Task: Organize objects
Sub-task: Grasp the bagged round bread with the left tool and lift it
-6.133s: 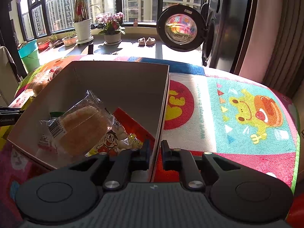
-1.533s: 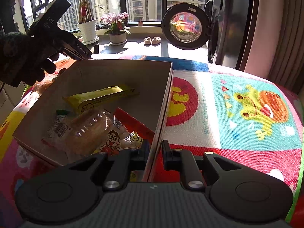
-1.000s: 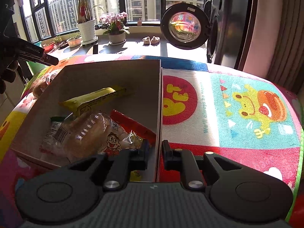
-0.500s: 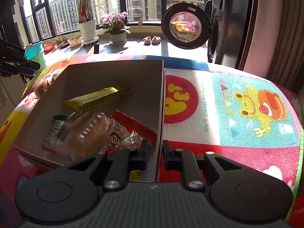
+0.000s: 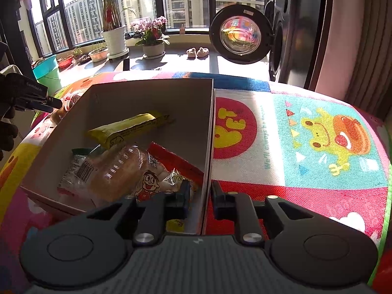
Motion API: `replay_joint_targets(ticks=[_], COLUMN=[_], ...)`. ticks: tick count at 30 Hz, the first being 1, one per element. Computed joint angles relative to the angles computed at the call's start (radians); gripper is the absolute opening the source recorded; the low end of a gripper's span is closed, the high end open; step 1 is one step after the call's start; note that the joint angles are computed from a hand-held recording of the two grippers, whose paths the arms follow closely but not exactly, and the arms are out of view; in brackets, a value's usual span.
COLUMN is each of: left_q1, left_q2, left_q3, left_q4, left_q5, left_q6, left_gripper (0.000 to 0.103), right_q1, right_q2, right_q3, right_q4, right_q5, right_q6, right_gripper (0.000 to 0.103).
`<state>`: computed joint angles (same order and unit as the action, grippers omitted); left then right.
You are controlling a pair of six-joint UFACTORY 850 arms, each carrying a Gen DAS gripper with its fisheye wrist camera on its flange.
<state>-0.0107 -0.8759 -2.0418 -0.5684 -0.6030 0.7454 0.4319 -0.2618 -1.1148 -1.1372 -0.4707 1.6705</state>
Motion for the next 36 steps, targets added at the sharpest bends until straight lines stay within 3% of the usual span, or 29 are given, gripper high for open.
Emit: replay_joint_targets(ticks=[5, 9, 12, 17, 20, 21, 23, 27, 31, 34, 36], left_q1=[-0.011, 0.001, 0.017, 0.035, 0.037, 0.038, 0.033, 0.023, 0.013, 0.006, 0.003], left_q2=[-0.022, -0.081, -0.107, -0.055, -0.046, -0.044, -0.026, -0.032, -0.049, -0.041, -0.029], left_q3=[-0.032, -0.133, -0.186, -0.103, -0.085, -0.078, -0.039, -0.035, -0.043, -0.022, -0.006], left_q4=[0.009, 0.016, 0.013, -0.016, 0.011, 0.013, 0.009, 0.009, 0.024, 0.026, 0.033], left_q5=[0.011, -0.067, -0.148, -0.187, -0.211, -0.212, -0.169, -0.131, -0.098, -0.062, -0.058], left_q6=[0.007, -0.034, -0.042, 0.049, 0.035, 0.035, 0.057, 0.018, 0.003, 0.025, 0.044], left_gripper=[0.034, 0.043, 0.044, 0.044, 0.049, 0.052, 0.057, 0.064, 0.078, 0.077, 0.072], right_q1=[-0.002, -0.002, -0.002, 0.001, -0.001, 0.002, 0.002, -0.003, 0.0, 0.001, -0.002], right_q2=[0.002, 0.001, 0.001, 0.0, -0.007, -0.009, -0.01, -0.006, -0.019, -0.02, -0.022], right_q3=[0.004, 0.004, 0.005, 0.005, -0.007, -0.01, -0.011, -0.014, -0.035, -0.035, -0.038], right_q4=[-0.008, -0.014, -0.018, -0.021, -0.008, -0.009, -0.011, -0.024, -0.015, -0.018, -0.018], right_q5=[0.004, 0.006, 0.008, 0.009, -0.002, -0.015, -0.029, -0.026, -0.05, -0.048, -0.046], right_q6=[0.011, 0.019, 0.025, 0.034, 0.022, 0.027, 0.037, 0.041, 0.013, 0.016, 0.014], right_gripper=[0.02, 0.022, 0.024, 0.025, 0.022, 0.014, 0.009, 0.009, 0.009, 0.009, 0.009])
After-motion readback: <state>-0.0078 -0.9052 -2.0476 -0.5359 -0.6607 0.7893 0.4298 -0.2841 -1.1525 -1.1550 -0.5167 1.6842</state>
